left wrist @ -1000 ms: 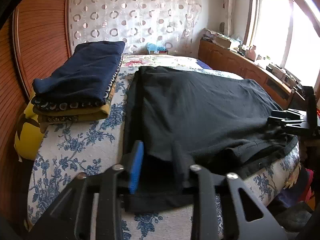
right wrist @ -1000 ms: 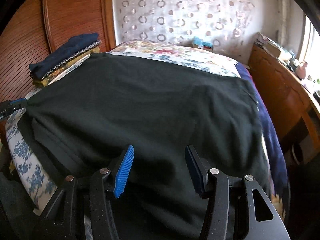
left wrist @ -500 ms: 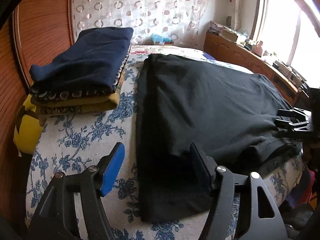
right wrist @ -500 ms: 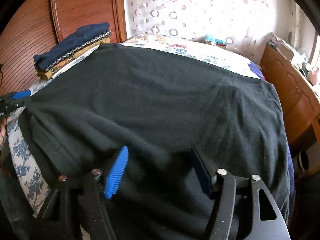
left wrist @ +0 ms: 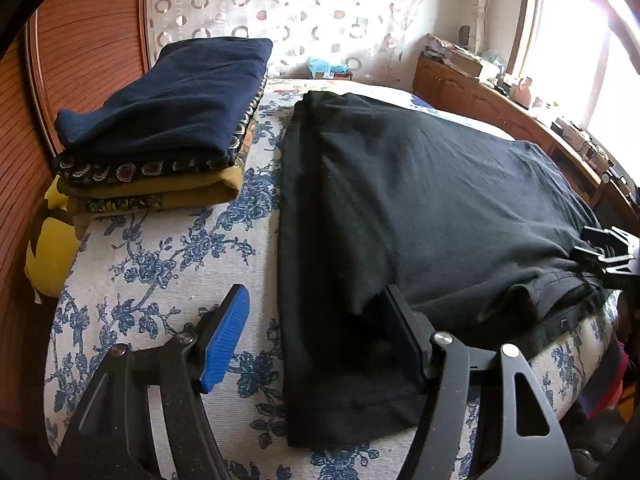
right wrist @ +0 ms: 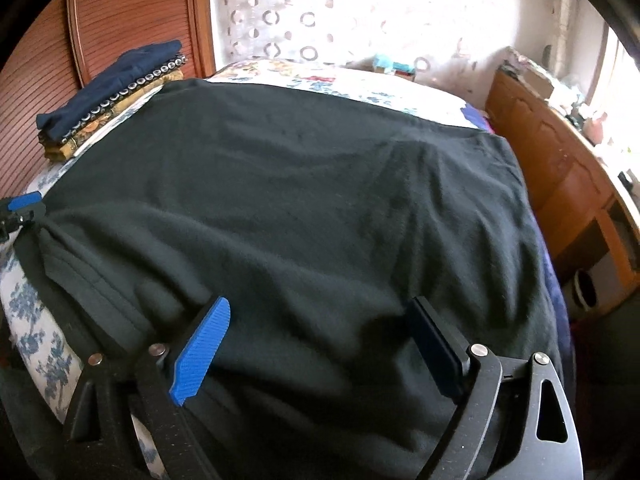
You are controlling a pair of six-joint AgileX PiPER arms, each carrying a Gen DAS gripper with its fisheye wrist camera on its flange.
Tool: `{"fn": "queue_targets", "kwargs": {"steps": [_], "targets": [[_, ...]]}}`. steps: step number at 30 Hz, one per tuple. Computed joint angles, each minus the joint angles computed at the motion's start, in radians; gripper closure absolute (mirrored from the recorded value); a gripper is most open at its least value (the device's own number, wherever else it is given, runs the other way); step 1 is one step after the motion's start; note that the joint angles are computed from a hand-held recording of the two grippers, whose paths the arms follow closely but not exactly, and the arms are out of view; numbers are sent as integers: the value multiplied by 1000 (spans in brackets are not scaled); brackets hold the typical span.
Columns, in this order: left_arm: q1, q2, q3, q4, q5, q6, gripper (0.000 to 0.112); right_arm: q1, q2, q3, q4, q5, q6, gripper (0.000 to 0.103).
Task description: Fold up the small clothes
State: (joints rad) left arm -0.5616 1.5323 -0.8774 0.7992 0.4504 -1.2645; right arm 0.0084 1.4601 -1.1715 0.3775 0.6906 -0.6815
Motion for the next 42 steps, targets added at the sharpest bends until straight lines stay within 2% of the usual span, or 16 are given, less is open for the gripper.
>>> {"fn": "queue_targets", "kwargs": {"steps": [4, 8, 9, 10, 12, 14, 15, 18, 23, 29, 36, 42], "targets": [[-1, -5, 8, 3, -18, -4, 47, -49, -21, 33, 81, 28, -67, 12], [8, -9, 12, -14, -47, 17, 67, -74, -46, 77, 147, 7, -157, 11], [12, -8, 11, -27, -56, 31, 69, -72, -48, 80, 143, 6, -156, 11], [14, -8, 11, -36, -65, 41, 77, -74, -48, 82, 150, 5, -165, 11], [23, -5, 7, -91, -90, 101, 86, -78, -44, 79, 161, 7, -180, 11], [38, -5, 3, -177, -120, 188, 103, -87, -45, 80, 174, 12, -197, 11], [39, -4, -1, -192, -129, 205, 104, -92, -45, 81, 178, 14, -203, 11], [25, -43, 10, -89, -167, 111, 105, -96, -42, 79, 182, 17, -209, 10], [-16, -73, -62, -56, -137, 116, 105, -90, -38, 76, 179, 15, -203, 10], [-51, -26, -165, -88, -147, 199, 106, -93, -26, 65, 187, 22, -213, 8], [-97, 7, -194, 46, -170, 82, 106, -93, -26, 68, 191, 19, -220, 8], [-112, 43, -294, -58, -144, 213, 106, -97, -28, 70, 197, 18, -223, 8]]}}
